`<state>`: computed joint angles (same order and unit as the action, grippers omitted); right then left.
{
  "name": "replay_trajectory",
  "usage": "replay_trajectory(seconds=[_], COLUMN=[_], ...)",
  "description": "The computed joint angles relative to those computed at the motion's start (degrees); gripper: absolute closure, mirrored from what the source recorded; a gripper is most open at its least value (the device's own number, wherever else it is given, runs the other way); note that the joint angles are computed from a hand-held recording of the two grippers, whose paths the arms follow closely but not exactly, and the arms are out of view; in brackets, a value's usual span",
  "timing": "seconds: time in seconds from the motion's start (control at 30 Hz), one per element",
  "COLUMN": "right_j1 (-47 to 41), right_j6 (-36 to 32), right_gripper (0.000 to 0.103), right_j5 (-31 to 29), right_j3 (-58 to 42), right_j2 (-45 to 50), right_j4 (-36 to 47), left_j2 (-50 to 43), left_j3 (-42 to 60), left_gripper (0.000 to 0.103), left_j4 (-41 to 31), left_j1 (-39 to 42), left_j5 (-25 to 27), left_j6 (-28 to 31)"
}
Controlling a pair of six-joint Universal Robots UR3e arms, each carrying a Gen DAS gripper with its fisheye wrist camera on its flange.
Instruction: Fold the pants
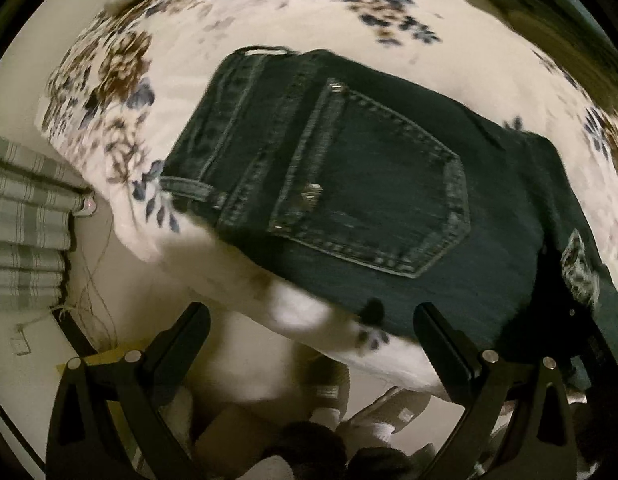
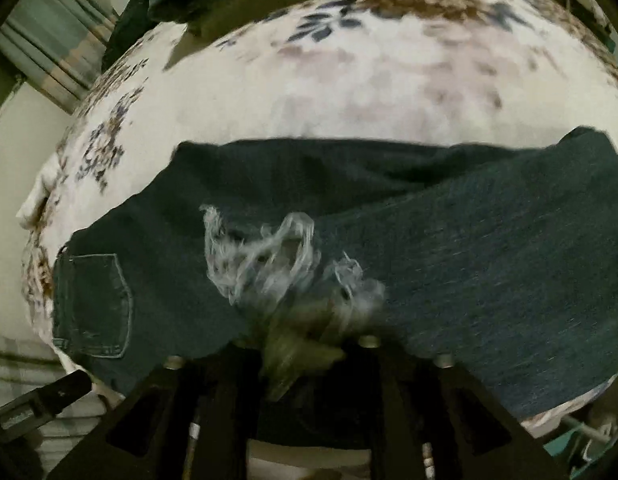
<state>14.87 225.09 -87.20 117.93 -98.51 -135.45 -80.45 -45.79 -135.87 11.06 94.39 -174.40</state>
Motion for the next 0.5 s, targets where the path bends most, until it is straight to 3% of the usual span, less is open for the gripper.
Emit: replay_trajectory(seconds=[0.03,0.1,0.23,0.5], right_j1=[-0.43,-2.67,-4.89,-12.81], right_j6=[-0.59,-1.73,0.45,-0.33], right_gripper=[0.053,0.053,0.053,0.053], right_j5=[2.49,9.21,10.82,7.95], right_j3=[0.00,0.92,2.38,5.19], right_j2=[0.29,-0.61,-7.16,-24.00], right_j4=[-1.11,-2.78,-0.05,20.00], left_j2=[0.50,1.57,3.55,8.11], left_j3=[-0.60,-2.17,-5.55,-19.33], left_gripper=[0.000,0.000,0.000,0.000], left_j4=[0.15,0.68,2.19,8.97], left_j1=[1.22,4.30,12.54,33.37], left_j5=[-0.10,-0.75,-4.26,-19.00], left_j6=[0.42,1.44,4.20,4.35])
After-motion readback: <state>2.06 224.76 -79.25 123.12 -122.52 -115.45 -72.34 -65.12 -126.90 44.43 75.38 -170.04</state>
